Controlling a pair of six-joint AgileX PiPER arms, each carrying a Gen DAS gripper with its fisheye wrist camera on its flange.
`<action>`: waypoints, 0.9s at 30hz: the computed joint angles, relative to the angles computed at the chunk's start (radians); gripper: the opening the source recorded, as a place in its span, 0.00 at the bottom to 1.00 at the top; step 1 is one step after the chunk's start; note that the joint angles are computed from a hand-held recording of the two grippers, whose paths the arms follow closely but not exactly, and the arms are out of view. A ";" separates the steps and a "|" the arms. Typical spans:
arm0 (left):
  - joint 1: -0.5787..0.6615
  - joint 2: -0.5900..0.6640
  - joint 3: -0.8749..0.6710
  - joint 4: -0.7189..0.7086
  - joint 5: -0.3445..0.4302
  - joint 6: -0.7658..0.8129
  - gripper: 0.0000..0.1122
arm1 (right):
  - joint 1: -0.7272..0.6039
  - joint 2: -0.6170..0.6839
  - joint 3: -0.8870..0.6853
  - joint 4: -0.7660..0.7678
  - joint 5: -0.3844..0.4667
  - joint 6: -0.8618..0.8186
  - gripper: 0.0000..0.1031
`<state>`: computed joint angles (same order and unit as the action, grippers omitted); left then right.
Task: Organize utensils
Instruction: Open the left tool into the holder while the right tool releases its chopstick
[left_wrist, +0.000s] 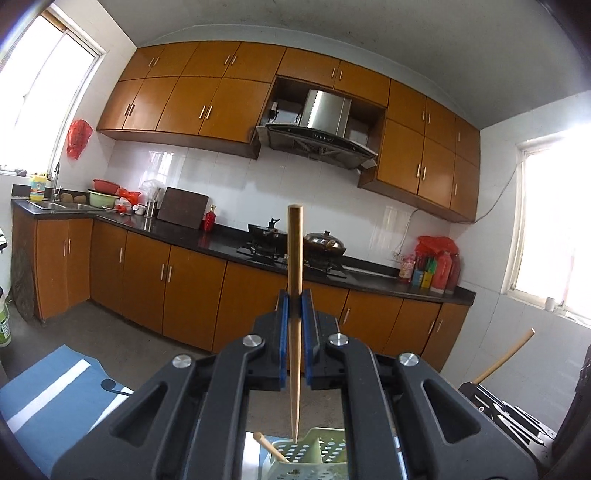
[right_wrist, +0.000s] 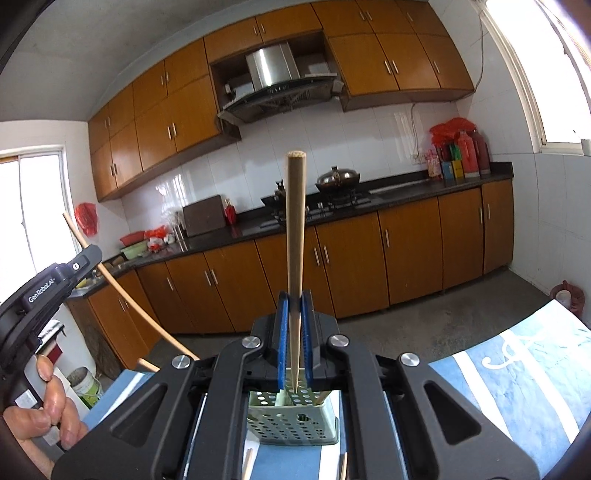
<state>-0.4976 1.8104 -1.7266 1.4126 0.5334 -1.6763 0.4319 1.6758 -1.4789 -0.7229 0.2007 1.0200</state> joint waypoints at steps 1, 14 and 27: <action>0.009 0.019 -0.013 -0.010 -0.008 0.008 0.07 | -0.003 0.012 -0.007 0.040 0.001 -0.037 0.07; 0.054 0.093 -0.030 -0.196 -0.070 0.170 0.07 | -0.025 0.067 -0.045 0.338 0.025 -0.313 0.08; 0.085 0.028 0.027 -0.296 -0.091 0.253 0.20 | -0.028 0.062 -0.078 0.381 0.081 -0.359 0.09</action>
